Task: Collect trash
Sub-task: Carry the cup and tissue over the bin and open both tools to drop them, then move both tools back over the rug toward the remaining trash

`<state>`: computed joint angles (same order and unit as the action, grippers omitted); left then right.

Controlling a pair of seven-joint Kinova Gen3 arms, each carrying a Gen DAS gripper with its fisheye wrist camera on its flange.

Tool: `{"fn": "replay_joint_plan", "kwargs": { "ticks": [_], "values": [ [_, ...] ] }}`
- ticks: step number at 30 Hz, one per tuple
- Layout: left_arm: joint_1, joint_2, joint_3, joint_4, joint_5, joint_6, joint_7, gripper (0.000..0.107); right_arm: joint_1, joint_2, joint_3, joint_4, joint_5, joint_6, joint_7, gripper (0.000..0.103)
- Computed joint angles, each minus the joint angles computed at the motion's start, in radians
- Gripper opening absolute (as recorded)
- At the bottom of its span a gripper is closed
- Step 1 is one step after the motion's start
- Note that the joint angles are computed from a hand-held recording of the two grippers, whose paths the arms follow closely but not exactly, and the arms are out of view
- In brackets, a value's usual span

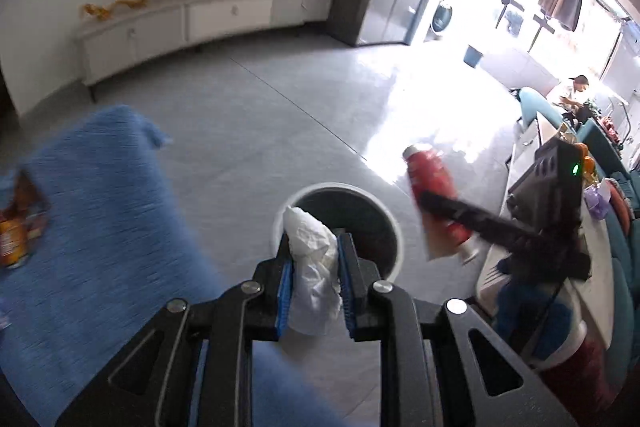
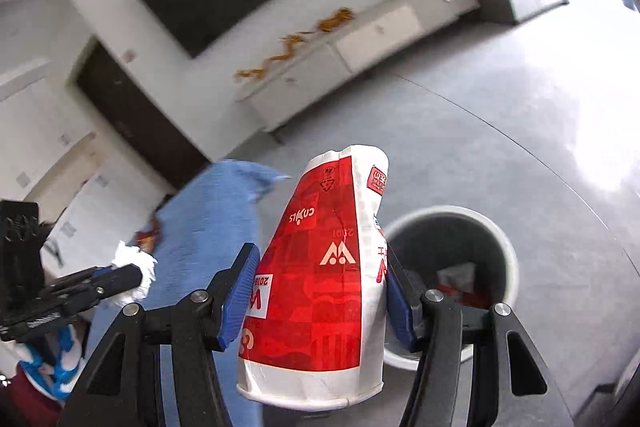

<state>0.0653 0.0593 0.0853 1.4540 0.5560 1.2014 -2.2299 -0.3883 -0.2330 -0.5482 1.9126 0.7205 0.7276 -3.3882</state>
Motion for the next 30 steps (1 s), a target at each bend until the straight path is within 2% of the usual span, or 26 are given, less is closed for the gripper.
{"fn": "replay_joint_plan", "kwargs": {
  "ticks": [6,7,8,9,12,15,21,25,30],
  "values": [
    [0.102,0.148,0.066,-0.101,-0.078,-0.044,0.182,0.027,0.021,0.018,0.05,0.077,-0.029,-0.044,-0.03,0.059],
    [0.109,0.161,0.072,-0.106,-0.083,-0.051,0.193,0.032,0.024,0.025,0.057,0.083,-0.029,-0.05,-0.034,0.059],
    [0.119,0.177,0.077,-0.117,-0.093,-0.057,0.211,0.042,0.025,0.032,0.064,0.089,-0.028,-0.05,-0.039,0.059],
    [0.126,0.192,0.08,-0.129,-0.099,-0.058,0.233,0.046,0.026,0.045,0.069,0.087,-0.027,-0.042,-0.045,0.059],
    [0.119,0.227,0.093,-0.155,-0.074,-0.041,0.264,0.049,0.008,0.074,0.101,0.08,-0.034,-0.028,-0.047,0.062],
    [0.109,0.213,0.097,-0.141,-0.067,-0.045,0.26,0.053,-0.011,0.063,0.134,0.098,-0.043,-0.032,-0.046,0.062],
    [0.073,0.144,0.082,-0.078,-0.04,-0.076,0.223,0.053,-0.014,0.039,0.12,0.094,-0.045,0.0,-0.059,0.062],
    [0.048,0.034,0.053,0.019,-0.033,-0.153,0.146,0.053,-0.022,0.026,0.075,0.047,-0.023,0.08,-0.063,0.062],
    [-0.009,-0.075,-0.025,0.081,0.011,-0.136,0.047,0.053,-0.059,0.03,0.0,-0.065,0.048,0.237,-0.059,0.062]
  ]
}}
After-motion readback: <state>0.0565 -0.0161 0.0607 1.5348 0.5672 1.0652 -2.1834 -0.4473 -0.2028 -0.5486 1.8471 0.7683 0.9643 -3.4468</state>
